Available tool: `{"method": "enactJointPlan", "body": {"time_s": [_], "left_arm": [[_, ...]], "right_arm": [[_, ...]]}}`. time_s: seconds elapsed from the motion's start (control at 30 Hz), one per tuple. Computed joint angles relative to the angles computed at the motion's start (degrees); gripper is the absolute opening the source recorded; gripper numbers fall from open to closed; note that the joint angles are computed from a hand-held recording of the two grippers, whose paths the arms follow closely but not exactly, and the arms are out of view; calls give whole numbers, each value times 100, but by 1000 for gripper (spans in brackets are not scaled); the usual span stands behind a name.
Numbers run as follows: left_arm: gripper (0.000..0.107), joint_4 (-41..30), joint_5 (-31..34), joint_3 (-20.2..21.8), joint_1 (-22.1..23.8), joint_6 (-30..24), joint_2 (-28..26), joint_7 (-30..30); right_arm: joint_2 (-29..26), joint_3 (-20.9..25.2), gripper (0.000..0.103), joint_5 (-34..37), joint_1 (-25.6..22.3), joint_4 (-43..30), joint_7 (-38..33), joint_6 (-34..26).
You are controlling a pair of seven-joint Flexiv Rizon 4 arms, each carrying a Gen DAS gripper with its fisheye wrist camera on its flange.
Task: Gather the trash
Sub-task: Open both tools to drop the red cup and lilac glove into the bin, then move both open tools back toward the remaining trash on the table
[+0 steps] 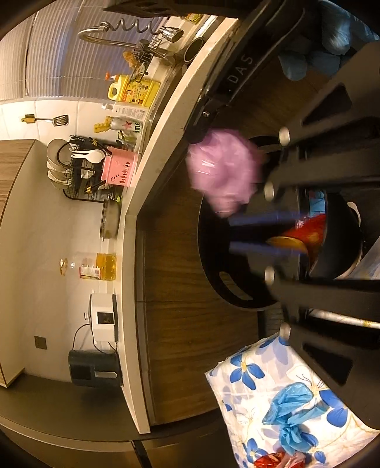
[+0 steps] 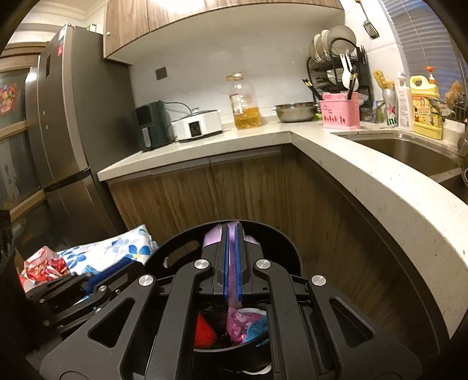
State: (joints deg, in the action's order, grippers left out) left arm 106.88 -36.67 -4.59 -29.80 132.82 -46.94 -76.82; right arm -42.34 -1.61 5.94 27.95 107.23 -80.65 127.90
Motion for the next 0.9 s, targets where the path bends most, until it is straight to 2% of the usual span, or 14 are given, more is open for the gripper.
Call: {"method": "enactJointPlan", "body": {"time_s": [0.03, 0.13, 0.17, 0.3, 0.33, 0.47, 0.57, 0.67, 0.77, 0.9], "left_arm": [[38, 17, 42, -22, 31, 20, 2, -48], [45, 105, 52, -40, 66, 113, 33, -174], [53, 152, -8, -30, 50, 155, 51, -208], [67, 365, -363, 15, -66, 420, 98, -262], [72, 423, -541, 34, -130, 493, 111, -233], [85, 697, -1103, -5, -276, 921, 165, -175], [88, 964, -1247, -121, -244, 1179, 246, -274], [90, 1131, -1659, -170, -371, 1375, 292, -66], [97, 1351, -1877, -276, -391, 1606, 364, -91], [97, 1739, -1925, -373, -379, 1907, 499, -400]], "right_arm": [[0, 22, 6, -23, -28, 0, 23, -31], [6, -5, 18, 20, -9, 13, 38, -56], [15, -19, 23, 47, 7, 29, 35, -58], [59, -84, 46, 197, 107, 123, -14, -23], [70, -82, 48, 229, 127, 165, -32, 14], [142, -116, 68, 425, 271, 332, -118, 54], [184, -289, 81, 756, 560, 439, -340, 129], [238, -336, 91, 1055, 777, 596, -586, 328], [309, -354, 93, 1360, 965, 714, -819, 440], [399, -228, 94, 1578, 1032, 841, -983, 574]]}}
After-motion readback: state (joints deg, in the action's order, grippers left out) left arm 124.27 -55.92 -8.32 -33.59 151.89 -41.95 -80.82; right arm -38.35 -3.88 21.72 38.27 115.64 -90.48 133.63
